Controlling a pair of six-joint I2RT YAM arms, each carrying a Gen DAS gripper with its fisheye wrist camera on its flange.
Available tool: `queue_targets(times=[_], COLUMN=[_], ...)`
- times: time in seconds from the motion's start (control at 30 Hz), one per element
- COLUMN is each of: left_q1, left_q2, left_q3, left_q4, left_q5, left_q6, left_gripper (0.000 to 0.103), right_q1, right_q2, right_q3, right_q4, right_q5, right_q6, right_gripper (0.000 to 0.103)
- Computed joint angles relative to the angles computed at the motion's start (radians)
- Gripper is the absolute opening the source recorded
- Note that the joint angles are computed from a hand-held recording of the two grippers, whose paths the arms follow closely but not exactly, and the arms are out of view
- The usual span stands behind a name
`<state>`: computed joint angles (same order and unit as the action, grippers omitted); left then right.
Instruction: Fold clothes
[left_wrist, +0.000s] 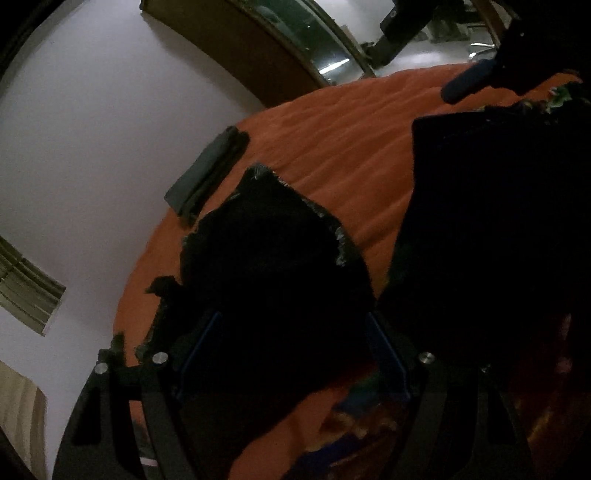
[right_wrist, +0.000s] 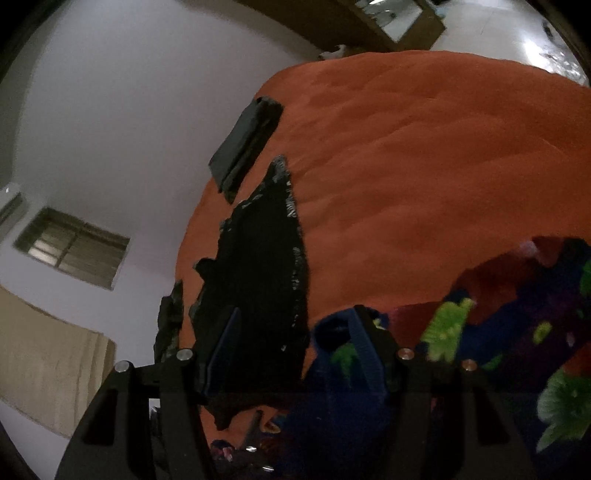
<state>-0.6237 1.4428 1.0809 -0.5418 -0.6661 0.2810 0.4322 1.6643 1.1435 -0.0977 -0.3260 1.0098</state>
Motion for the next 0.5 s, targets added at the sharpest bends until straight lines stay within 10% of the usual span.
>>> queue_targets(times=[0.5], left_q1=[0.05], left_q2=[0.15], left_q3=[0.018], left_q4=[0.042], left_q5=[-0.009], left_q6=[0.015], left_gripper=[0.083], right_q1=[-0.034], right_q2=[0.019], right_q3=[-0.054], right_q4=[0.032], right_q5=[-0.011], right_q6=[0.07], right_gripper=[0.06])
